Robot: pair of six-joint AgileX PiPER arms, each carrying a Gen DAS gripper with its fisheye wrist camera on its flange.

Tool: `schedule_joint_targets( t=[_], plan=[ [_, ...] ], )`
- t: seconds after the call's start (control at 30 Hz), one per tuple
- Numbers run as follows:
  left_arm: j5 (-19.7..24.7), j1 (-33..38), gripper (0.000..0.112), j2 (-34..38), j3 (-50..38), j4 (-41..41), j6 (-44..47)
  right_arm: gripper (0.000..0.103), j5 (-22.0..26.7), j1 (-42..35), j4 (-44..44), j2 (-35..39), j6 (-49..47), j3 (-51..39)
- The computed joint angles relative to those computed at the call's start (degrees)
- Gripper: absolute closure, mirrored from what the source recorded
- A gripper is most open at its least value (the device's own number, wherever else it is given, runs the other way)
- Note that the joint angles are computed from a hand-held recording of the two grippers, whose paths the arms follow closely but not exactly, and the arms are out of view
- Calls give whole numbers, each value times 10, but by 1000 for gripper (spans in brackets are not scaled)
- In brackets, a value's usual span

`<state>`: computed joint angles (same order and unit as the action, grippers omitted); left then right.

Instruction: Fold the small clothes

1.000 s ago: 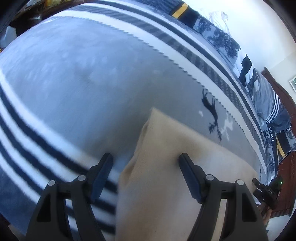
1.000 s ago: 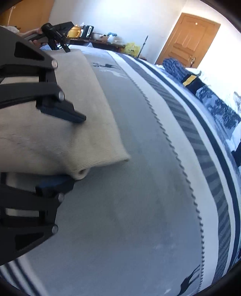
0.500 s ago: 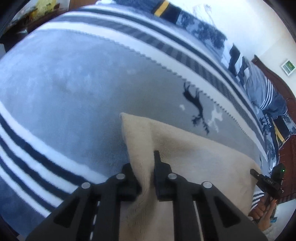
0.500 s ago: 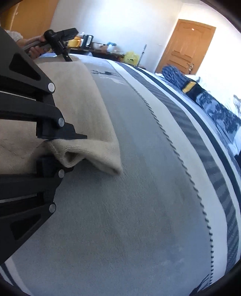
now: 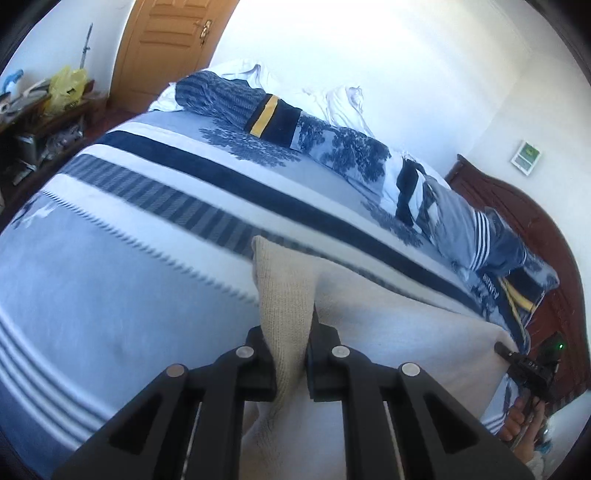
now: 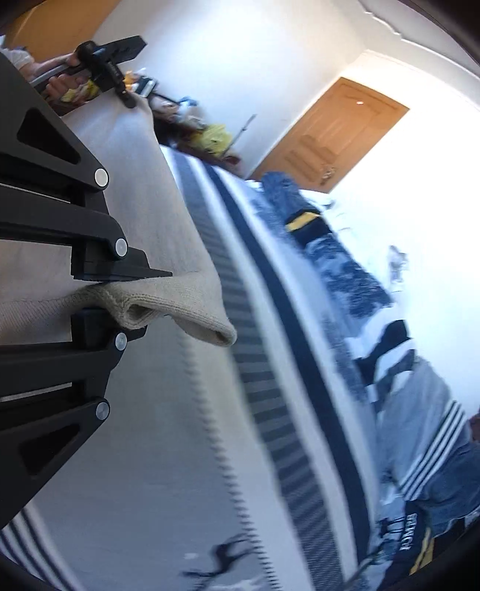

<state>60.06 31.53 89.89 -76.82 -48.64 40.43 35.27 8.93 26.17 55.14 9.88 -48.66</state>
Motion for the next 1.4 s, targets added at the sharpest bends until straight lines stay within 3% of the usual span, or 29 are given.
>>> schedule_joint_targets(
  t=[0.1,0.23,0.37,0.47,0.57,0.63,0.67,0.7,0.73,0.8,0.9,1.0,1.07,1.13,1.17,1.23,1.33,1.4],
  plan=[
    [-25,-62,102,101,-117,33,-69,95,16,-64,90,107,-110,-89],
    [-37,-117,102,218,-260,91,-161,95,26,-64,45,264,-94,-225],
    [-28,-143,102,318,-394,120,-214,95,34,-68,18,372,-79,-323],
    [-29,-174,98,390,-477,208,-275,93,33,-68,-12,443,-62,-385],
    [-35,-179,98,409,-469,262,-301,86,67,-46,-126,518,12,-452],
    [-68,-149,91,366,-370,202,-263,78,104,-32,-202,546,60,-474],
    [-67,-129,74,334,-312,176,-235,75,97,-31,-214,535,72,-451],
    [-83,-116,58,302,-255,159,-203,63,78,-34,-204,504,74,-405],
    [-99,-103,54,267,-198,147,-172,46,54,-38,-180,461,67,-347],
    [-112,-74,53,195,-83,128,-103,24,6,-45,-118,370,32,-233],
    [-117,-28,52,117,74,52,6,24,-25,-47,49,226,-72,-61],
    [-110,-5,52,87,160,20,51,24,-80,-24,221,129,-133,104],
    [-107,0,53,89,187,5,58,29,-78,-17,335,120,-197,154],
    [-91,4,53,104,187,-17,57,48,-74,-15,431,144,-287,173],
    [-90,5,53,109,186,-21,52,53,-86,-1,446,162,-306,171],
    [-91,2,53,117,181,-31,46,55,-109,12,448,171,-307,174],
    [-102,-13,57,135,172,-38,34,55,-81,-18,552,175,-399,193],
    [-108,-32,65,151,151,-20,2,55,-90,-15,560,189,-416,188]
  ],
)
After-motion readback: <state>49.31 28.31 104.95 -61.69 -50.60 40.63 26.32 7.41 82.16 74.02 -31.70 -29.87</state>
